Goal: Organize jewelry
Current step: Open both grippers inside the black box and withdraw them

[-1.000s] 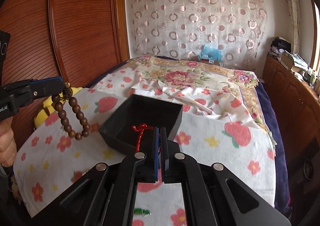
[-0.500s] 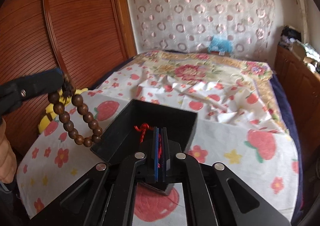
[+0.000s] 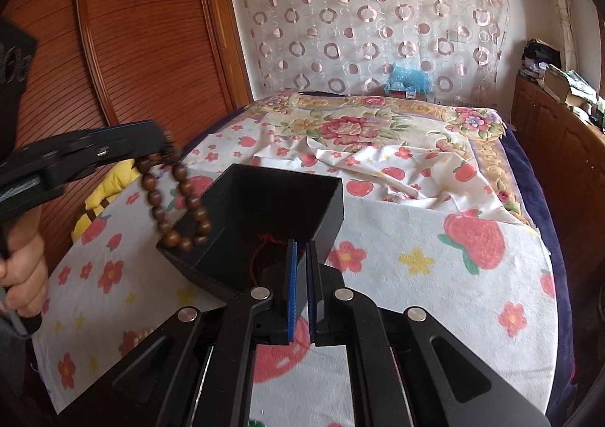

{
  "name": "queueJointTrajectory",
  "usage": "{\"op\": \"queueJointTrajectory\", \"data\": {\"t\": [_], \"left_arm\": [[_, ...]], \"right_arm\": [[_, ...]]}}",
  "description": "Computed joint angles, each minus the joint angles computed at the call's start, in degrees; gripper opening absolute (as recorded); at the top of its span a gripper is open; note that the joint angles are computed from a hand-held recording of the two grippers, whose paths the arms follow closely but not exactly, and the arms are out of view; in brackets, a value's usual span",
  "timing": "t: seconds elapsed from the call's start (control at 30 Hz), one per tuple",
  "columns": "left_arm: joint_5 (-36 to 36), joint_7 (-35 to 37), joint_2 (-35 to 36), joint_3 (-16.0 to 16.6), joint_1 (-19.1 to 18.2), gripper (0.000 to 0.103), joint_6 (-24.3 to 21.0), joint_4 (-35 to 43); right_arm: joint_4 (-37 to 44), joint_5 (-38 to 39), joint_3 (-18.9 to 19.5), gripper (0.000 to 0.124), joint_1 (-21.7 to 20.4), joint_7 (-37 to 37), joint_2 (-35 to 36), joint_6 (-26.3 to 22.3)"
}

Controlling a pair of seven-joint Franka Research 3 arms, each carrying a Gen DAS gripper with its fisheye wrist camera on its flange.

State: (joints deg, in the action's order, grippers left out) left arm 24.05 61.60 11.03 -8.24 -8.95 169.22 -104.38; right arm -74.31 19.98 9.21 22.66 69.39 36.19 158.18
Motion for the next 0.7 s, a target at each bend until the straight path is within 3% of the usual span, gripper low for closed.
{"op": "queueJointTrajectory", "data": {"t": [0.23,0.37,0.7], "left_arm": [[0.66,0.17,2.07,0.34,-1.06,0.013,-1.92,2.04],[2.04,-1.74,1.21,0.87,-1.34,0.026,-2.52,0.43],[5.59,-6.87,-7.6,0.53,0.24,0.032,0.75,-13.04]], "right_arm": [[-7.74,2.23,1.54,0.006,-1.45,-3.74,-4.66,3.3],[-14.18,4.14,2.58,0.006,-2.19,-6.09,-8.47,6.16],[-28.73,7.19,3.04,0.006,-1.62,-7.33,-17.19,12.23]]}}
